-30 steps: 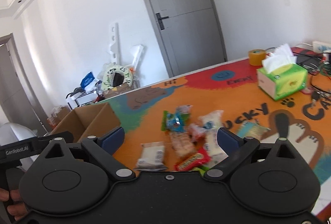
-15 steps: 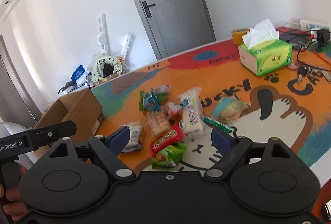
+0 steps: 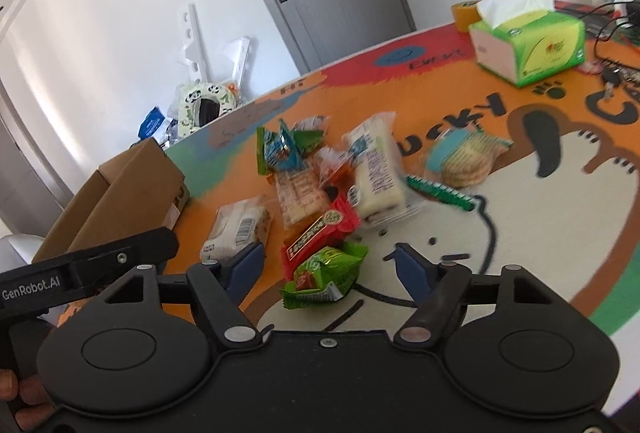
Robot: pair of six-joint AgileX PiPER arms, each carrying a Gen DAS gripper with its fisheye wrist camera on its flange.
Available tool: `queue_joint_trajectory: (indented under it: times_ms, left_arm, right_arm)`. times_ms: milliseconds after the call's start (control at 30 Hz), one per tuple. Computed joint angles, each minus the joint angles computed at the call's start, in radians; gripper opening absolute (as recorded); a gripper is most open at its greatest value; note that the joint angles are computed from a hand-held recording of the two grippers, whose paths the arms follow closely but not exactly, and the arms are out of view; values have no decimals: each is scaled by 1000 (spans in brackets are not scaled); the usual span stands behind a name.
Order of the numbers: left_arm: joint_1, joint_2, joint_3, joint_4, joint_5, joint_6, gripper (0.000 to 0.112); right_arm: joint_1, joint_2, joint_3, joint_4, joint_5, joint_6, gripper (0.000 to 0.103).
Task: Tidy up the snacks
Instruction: 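Grasp the green candy with the right tool while the left tool grasps the white biscuit pack, then carry both snacks into the cardboard box and open both tools to release them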
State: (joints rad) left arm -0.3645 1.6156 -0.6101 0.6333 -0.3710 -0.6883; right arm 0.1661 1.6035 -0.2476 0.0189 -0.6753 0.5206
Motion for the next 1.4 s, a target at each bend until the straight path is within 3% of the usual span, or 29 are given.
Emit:
queue_joint_trajectory:
  times_ms: [67,233,300,367,600,700,833,1067,1167,1233,1400]
  left_arm:
    - [-5,20,-16,-15,12,10,86]
    - [-15,63,-48,-23,31,15,86]
    - [-24,80,-65,-35,42,21,86]
    - [-33,94,-78,-54,48,34,86]
    - [-71,152,-125,-150,64,107,87]
    - [-100,185,-147,-288,75,224,87]
    - [-118,230,-175,-313,73,234,87]
    - [-160,285,-190,-600,29,500,87]
    - [-159,291,-185,-591,1,486,81]
    - [-162,292,-182,-618,-13,506,57]
    - [-128,272,-167,-495,-14,383,46]
  right_arm:
    - [3,36,-15,-14,-13,11,71]
    - [0,99,-38,-38,-41,21,55]
    - [-7,104,-42,-44,-40,6,43]
    - [-47,109,-38,-108,-52,45,40]
    - [-115,82,-1,-142,-63,57,39]
    - [-138,69,16,-137,-62,46,39]
    - [-161,50,31,-120,-52,25,39]
    - [-195,55,50,-155,-82,46,39]
    - [-186,55,48,-140,-80,40,38]
    - [-183,52,49,-144,-82,45,37]
    - [-169,36,59,-134,-91,42,31]
